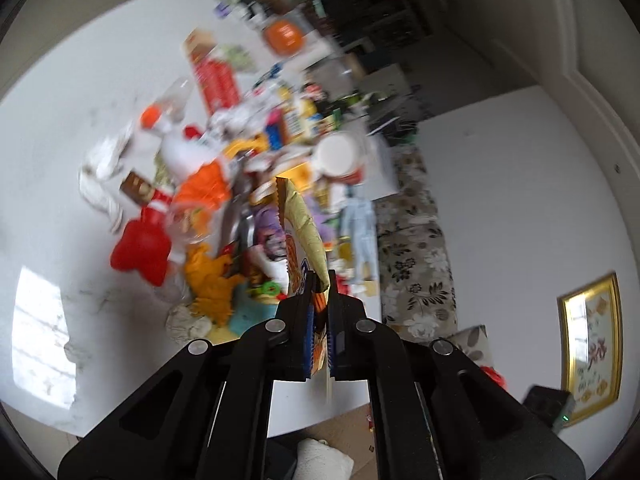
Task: Collect trash
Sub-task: 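Drop the rattle and yellow snack packet into the cardboard box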
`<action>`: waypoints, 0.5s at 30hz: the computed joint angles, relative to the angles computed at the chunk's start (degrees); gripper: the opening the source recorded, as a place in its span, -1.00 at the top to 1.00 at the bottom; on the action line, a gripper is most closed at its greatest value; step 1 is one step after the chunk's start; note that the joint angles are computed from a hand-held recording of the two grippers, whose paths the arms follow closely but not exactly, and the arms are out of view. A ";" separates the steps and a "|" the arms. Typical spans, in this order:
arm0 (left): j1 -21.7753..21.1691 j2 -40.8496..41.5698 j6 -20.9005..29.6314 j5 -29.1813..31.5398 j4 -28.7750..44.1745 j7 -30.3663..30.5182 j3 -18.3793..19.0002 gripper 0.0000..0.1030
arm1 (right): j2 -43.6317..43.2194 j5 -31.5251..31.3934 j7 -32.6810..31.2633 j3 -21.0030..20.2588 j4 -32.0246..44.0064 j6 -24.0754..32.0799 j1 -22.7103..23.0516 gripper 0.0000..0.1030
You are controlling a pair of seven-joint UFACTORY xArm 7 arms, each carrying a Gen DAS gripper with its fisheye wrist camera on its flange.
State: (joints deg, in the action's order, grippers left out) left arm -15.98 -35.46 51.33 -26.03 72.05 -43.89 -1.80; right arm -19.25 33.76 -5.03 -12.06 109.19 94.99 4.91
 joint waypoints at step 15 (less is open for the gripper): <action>5.14 -13.20 27.97 13.63 7.03 -4.02 -9.40 0.93 | -10.28 -1.82 -0.42 3.61 -10.31 3.55 4.60 -0.10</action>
State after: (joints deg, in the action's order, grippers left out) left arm -10.84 -48.66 79.30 -12.40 79.09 -47.91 -11.20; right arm -29.52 31.94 -5.44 -8.45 98.88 98.54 9.51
